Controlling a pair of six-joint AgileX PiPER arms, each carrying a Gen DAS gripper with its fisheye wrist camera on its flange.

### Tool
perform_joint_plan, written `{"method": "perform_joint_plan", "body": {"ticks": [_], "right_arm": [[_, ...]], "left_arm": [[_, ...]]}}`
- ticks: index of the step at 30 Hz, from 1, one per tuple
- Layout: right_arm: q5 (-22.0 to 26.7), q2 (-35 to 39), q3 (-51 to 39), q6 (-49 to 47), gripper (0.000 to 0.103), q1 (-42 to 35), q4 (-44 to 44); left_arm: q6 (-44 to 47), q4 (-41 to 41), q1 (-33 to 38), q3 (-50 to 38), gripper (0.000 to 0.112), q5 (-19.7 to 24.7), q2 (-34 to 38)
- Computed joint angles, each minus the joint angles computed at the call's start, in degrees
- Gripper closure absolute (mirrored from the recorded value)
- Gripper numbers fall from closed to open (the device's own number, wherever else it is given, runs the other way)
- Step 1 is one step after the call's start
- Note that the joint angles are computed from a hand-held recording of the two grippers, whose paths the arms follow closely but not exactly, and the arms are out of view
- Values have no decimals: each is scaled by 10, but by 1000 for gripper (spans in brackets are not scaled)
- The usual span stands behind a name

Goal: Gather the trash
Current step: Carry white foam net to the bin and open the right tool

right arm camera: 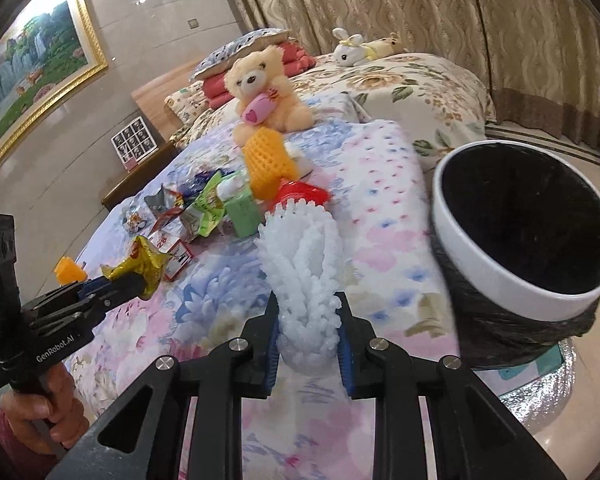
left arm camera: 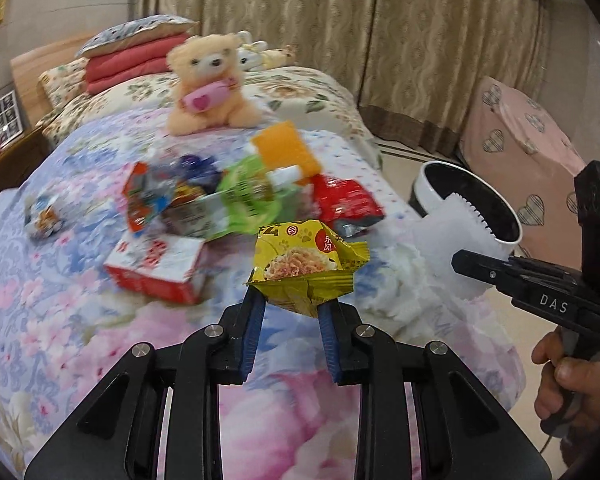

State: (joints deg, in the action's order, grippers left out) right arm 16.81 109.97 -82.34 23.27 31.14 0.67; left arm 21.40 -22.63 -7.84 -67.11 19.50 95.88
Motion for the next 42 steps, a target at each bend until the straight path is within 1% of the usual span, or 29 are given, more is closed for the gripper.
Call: {"method": "perform_joint_plan", "body": {"ticks": [3,6,8,17,20,28,32,39,42], "right_arm": [[-6,-16,17,-5,79,-13,2],[-12,-35,38,16,79,-23,-22],[-15,-47,51,11,79,-33,-17],[-9,-72,71,-3,79,-72,-15],[-4,-78,70,-8,79,-86,-17],[32,-80,50,-30,79,-135,-10],[58,-63,23,-74,79,-156,26],[93,-28,-21,-133,79,-184,70],[108,-13,-43,-154,78,-198,86]], "left_arm": [[-27,26,-23,-19,87,5,7],[-48,44,-42,-36,87,11,15],[-60,57,-55,-48,87,13,22],[-101,100,-106,-117,87,34,62],[-105,105,-118,-141,87,42,75],[-115,116,-148,-223,87,74,122],[-109,105,-157,-294,87,109,165],[-146,151,-187,-419,87,160,243],[-153,156,-196,-510,87,209,298]]}}
